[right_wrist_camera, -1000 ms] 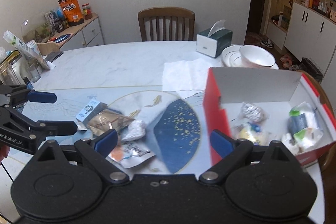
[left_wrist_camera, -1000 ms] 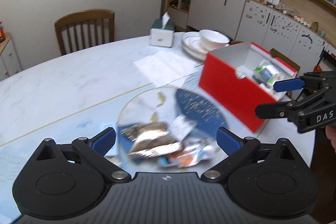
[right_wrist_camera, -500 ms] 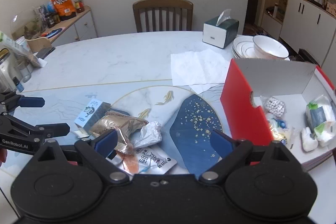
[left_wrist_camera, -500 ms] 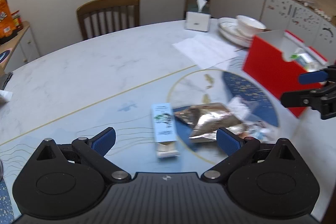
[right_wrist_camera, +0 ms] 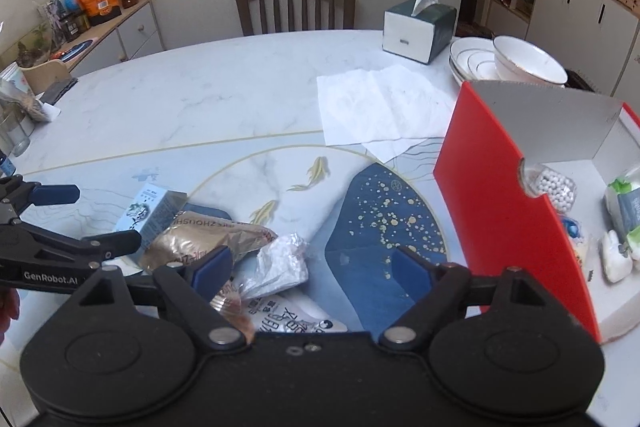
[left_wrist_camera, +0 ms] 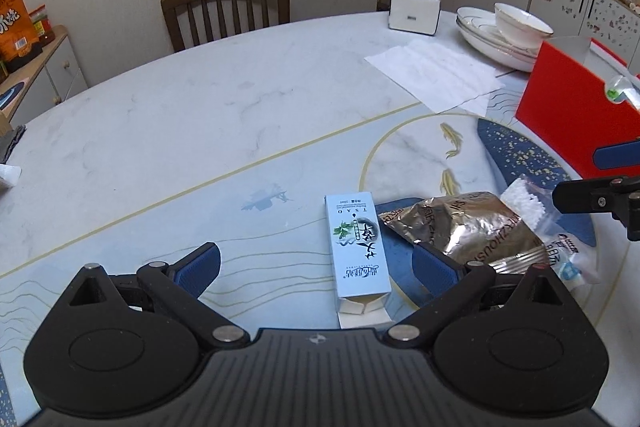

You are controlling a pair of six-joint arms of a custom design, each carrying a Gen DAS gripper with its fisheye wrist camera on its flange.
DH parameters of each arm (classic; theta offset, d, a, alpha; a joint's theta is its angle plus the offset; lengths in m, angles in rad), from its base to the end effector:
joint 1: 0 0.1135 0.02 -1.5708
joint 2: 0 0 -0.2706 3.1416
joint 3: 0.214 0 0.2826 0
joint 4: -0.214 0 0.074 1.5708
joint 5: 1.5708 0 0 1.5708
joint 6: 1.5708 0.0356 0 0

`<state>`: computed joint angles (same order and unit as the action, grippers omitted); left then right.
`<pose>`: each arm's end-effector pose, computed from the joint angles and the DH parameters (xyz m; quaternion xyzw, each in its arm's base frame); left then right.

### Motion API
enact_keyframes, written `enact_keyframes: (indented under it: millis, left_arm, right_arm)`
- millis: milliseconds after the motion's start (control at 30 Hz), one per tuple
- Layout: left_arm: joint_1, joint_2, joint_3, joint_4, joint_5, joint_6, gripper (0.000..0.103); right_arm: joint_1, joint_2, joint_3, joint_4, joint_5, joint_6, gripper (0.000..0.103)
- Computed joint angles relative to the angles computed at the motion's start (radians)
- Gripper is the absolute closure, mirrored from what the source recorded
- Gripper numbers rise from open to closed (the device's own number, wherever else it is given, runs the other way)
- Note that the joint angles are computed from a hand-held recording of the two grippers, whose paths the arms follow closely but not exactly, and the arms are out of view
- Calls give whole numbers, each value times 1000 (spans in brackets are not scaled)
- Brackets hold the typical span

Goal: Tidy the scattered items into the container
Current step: 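Grasp the white bead bag with the right gripper while the left gripper grasps the tea box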

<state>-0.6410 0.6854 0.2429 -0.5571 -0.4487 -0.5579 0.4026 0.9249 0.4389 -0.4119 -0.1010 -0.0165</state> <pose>0.1239 -0.0732 0.1315 -0.0238 0.9372 0.0213 0.3472 0.1803 0.0807 0.1681 -0.2124 0.9186 0.1100 0.3145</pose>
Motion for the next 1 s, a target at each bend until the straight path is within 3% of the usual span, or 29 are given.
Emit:
enact_keyframes:
  millis: [233,500,667,1000]
  left_arm:
    - [50,106,1,88,33,15,1]
    - [80,131,-10,133,56,39,2]
    - [89,115,-22,144,75,46,12]
    - [70,130,-20,156,88,51,46]
  right_arm:
    - [19,120,25,60,5,29,22]
    - [39,225,35,108,21,44,29]
    - [45,253,35,119,23,45,33]
    - [58,289,38,135,24,39,45]
